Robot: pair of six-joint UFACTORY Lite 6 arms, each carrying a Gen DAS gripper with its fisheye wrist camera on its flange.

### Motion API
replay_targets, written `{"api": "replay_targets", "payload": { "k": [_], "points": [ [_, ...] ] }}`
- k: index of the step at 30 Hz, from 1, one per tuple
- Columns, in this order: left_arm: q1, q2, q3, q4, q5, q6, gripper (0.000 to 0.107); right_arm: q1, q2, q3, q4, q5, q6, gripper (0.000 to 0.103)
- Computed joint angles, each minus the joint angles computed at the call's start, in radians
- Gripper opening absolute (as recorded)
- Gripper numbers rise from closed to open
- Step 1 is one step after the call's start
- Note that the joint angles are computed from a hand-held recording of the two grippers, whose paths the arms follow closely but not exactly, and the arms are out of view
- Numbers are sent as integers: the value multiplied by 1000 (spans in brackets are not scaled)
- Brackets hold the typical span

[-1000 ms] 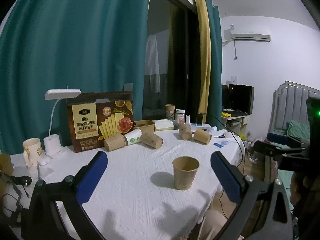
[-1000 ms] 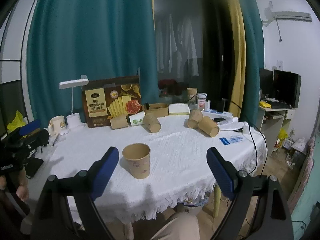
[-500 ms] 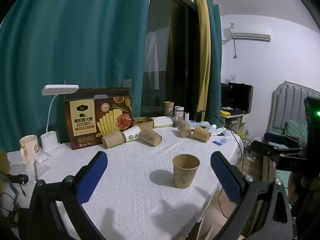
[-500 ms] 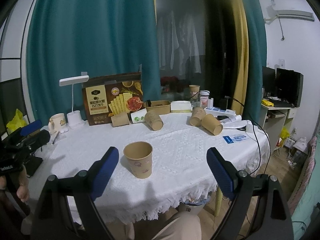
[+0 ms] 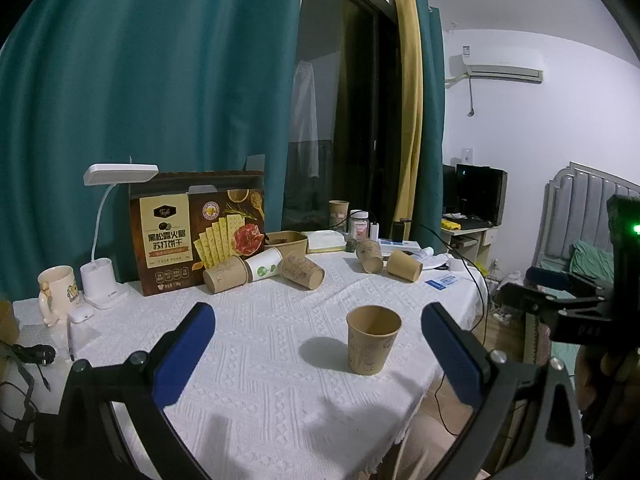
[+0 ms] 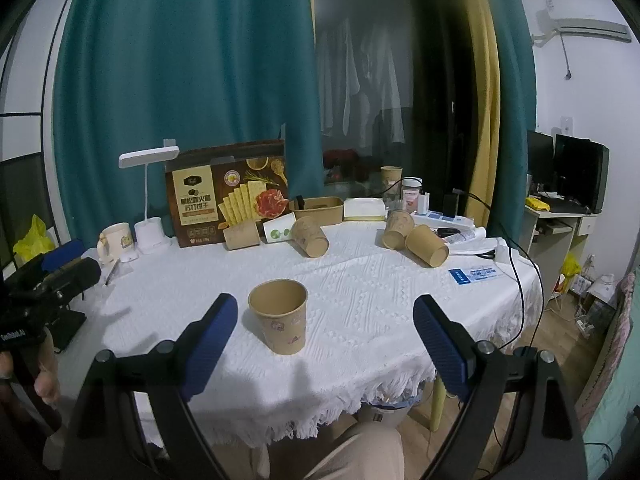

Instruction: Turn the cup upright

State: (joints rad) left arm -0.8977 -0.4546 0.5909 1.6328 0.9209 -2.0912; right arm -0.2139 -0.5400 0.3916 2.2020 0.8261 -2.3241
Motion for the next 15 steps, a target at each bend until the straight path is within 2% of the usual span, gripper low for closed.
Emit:
{"api": "replay_targets", "payload": {
  "k": [15],
  "points": [
    [21, 21, 4, 15, -23, -17, 103, 13, 45, 20, 14, 1, -16, 88]
  ]
}}
